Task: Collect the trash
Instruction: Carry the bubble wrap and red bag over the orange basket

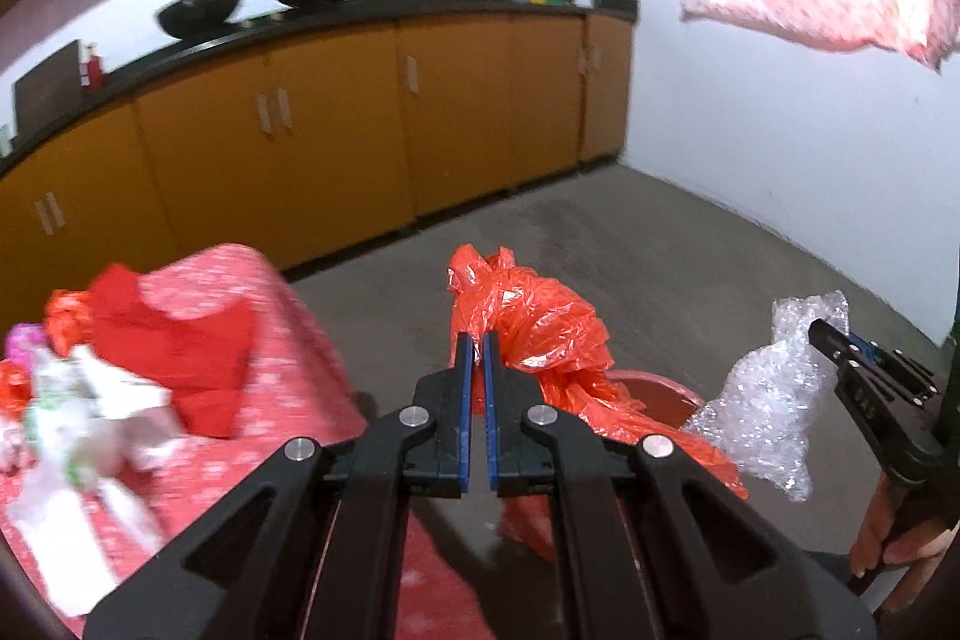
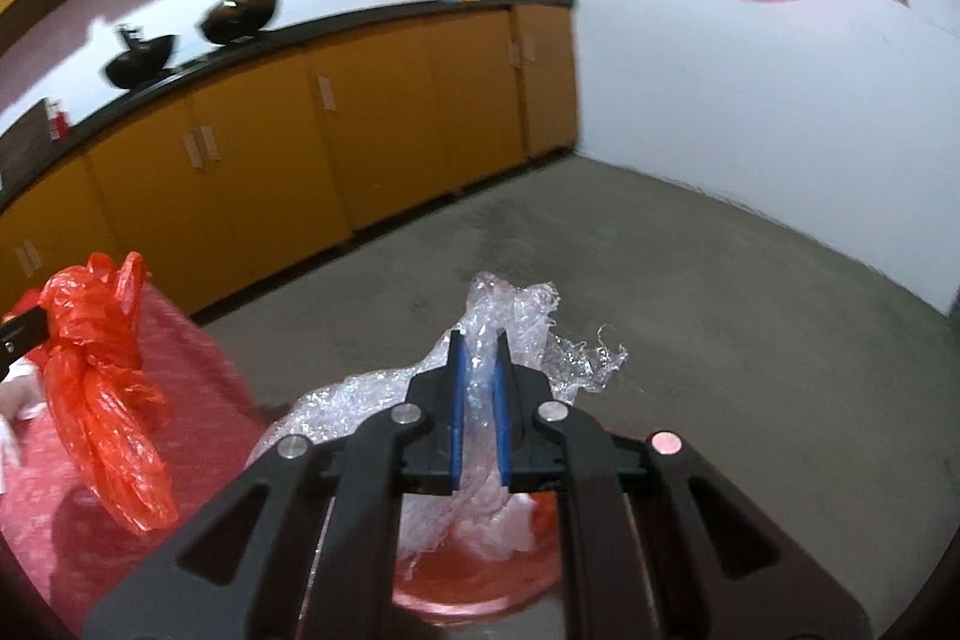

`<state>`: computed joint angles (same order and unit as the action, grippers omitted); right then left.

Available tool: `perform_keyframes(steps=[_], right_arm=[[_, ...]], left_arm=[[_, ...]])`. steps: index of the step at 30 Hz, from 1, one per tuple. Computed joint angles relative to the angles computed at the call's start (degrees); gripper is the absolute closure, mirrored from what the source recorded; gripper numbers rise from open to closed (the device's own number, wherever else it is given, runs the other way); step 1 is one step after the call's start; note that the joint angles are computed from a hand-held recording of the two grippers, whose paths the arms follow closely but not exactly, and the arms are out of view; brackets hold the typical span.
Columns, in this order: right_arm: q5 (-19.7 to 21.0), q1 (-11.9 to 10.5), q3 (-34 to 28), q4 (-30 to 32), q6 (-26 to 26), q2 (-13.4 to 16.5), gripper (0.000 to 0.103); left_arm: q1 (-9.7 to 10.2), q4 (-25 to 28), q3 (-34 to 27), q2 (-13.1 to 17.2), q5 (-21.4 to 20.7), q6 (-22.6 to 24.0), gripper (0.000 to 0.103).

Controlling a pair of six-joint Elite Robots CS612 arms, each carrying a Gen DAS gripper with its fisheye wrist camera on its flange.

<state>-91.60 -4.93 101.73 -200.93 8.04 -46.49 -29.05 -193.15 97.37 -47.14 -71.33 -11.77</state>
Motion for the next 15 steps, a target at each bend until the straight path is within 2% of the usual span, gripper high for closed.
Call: perform_keyframes(steps=[7, 15], right_arm=[[-4.07, -1.44, -3.50, 3.26, 1.17, 3.92, 0.093], [-2.97, -1.84, -6.91, 7.24, 0.71, 7.22, 0.093]], left_arm=[[-1.06, 8.18, -6.63, 4.21, -2.91, 2.93, 0.100], [-1.34, 15.34, -11.89, 7.82, -3.85, 5.28, 0.100]])
